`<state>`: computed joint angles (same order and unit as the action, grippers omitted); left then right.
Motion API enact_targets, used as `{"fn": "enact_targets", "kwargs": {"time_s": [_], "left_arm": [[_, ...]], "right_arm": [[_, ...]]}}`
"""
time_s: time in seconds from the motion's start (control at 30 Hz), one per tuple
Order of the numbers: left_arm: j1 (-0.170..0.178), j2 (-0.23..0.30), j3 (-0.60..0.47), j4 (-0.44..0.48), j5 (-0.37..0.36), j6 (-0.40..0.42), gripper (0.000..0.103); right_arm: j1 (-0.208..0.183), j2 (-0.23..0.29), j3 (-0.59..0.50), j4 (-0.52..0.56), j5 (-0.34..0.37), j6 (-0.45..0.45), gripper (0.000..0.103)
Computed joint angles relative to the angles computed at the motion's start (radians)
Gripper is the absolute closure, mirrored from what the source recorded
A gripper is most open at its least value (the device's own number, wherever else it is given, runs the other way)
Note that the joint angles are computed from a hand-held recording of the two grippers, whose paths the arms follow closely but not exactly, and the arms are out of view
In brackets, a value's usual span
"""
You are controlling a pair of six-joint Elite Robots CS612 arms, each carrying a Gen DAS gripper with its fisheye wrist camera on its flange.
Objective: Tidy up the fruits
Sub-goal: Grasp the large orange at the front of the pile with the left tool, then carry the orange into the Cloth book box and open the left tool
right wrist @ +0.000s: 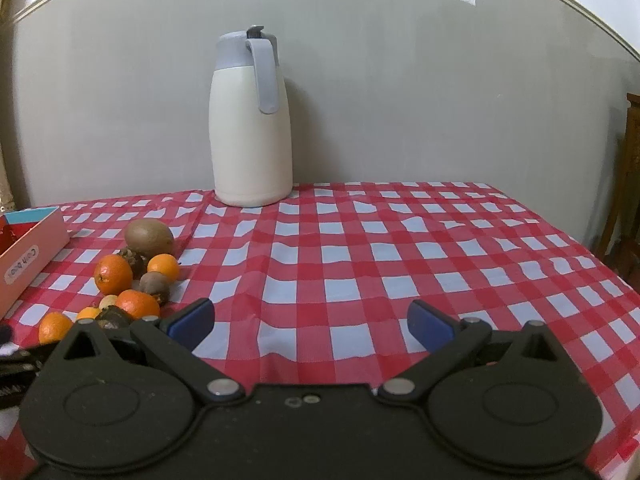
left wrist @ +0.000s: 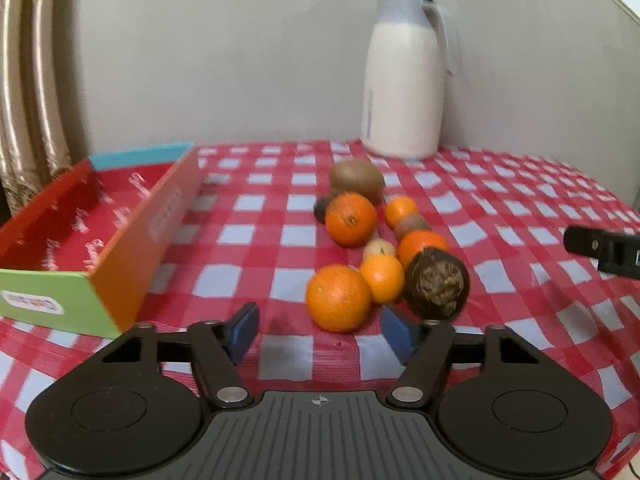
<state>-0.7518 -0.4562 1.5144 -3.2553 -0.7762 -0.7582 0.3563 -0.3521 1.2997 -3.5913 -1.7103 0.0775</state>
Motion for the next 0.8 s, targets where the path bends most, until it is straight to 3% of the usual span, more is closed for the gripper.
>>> {"fn": "enact_targets", "kwargs": {"time_s": [0.2, 0.33, 0.43, 0.67, 0.8], "left_arm": [[0.01, 0.014, -0.027, 0.001, -0.023, 0.032, 0.041], [0.024, 0.02, -0.037, -0.005, -0.056, 0.04, 0.064], [0.028, 0.017, -0.031, -0.02, -0.06, 0.04, 0.066], [0.021, -0.003, 0.034, -0.136, 0.043, 0.057, 0.066], [0.022, -0.023, 0.084, -0.172, 0.103, 0.023, 0.066]], "right_arm": [[-0.001, 0.01, -0.027, 0.025, 0.007, 0.019, 0.0], [0.0, 0.017, -0.043, 0.035, 0.013, 0.035, 0.0], [0.002, 0.023, -0.056, 0.038, 0.014, 0.033, 0.0], [0.006, 0.028, -0.062, 0.016, 0.016, 0.018, 0.0], [0.012, 0.032, -0.071, 0.013, 0.022, 0.021, 0.0]]}}
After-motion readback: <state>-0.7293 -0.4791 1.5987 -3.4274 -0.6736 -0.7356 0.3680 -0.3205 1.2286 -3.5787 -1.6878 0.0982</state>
